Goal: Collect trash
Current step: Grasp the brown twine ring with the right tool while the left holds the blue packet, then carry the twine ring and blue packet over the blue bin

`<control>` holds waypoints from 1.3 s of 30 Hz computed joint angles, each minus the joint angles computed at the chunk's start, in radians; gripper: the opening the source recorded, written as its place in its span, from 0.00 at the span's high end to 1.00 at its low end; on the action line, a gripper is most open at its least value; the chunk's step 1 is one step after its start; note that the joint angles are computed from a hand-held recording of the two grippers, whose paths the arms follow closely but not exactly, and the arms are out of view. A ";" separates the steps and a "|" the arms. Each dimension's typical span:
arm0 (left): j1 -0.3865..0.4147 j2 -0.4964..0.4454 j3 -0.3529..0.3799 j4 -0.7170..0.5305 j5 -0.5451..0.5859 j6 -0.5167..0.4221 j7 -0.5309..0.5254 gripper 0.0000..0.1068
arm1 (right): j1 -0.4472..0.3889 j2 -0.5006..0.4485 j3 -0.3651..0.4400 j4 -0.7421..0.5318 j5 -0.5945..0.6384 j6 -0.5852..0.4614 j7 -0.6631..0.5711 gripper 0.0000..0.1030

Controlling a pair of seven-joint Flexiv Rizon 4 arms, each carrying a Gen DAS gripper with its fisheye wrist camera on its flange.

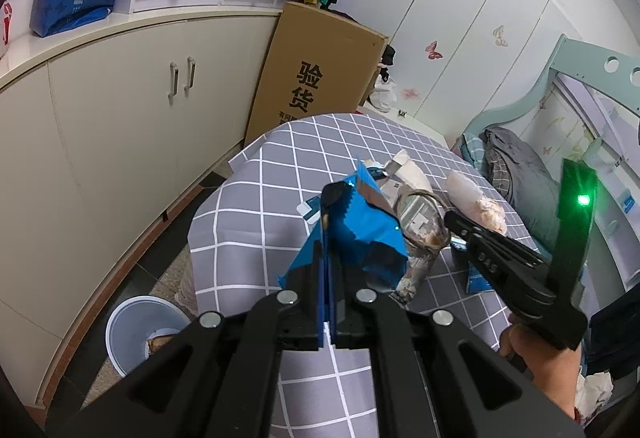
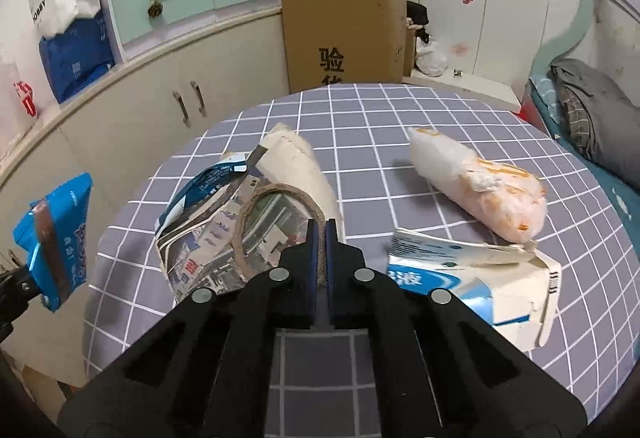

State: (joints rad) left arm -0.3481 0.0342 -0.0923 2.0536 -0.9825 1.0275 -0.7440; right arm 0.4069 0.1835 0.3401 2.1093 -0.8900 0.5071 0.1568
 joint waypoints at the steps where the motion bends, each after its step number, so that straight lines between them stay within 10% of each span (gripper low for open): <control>1: -0.001 0.002 0.000 0.002 -0.004 -0.003 0.002 0.99 | -0.001 0.010 0.003 0.008 -0.006 0.006 0.013 0.97; 39: -0.003 0.202 0.097 0.136 -0.021 -0.114 0.046 0.98 | 0.212 -0.022 0.124 -0.120 -0.163 -0.154 0.143 0.97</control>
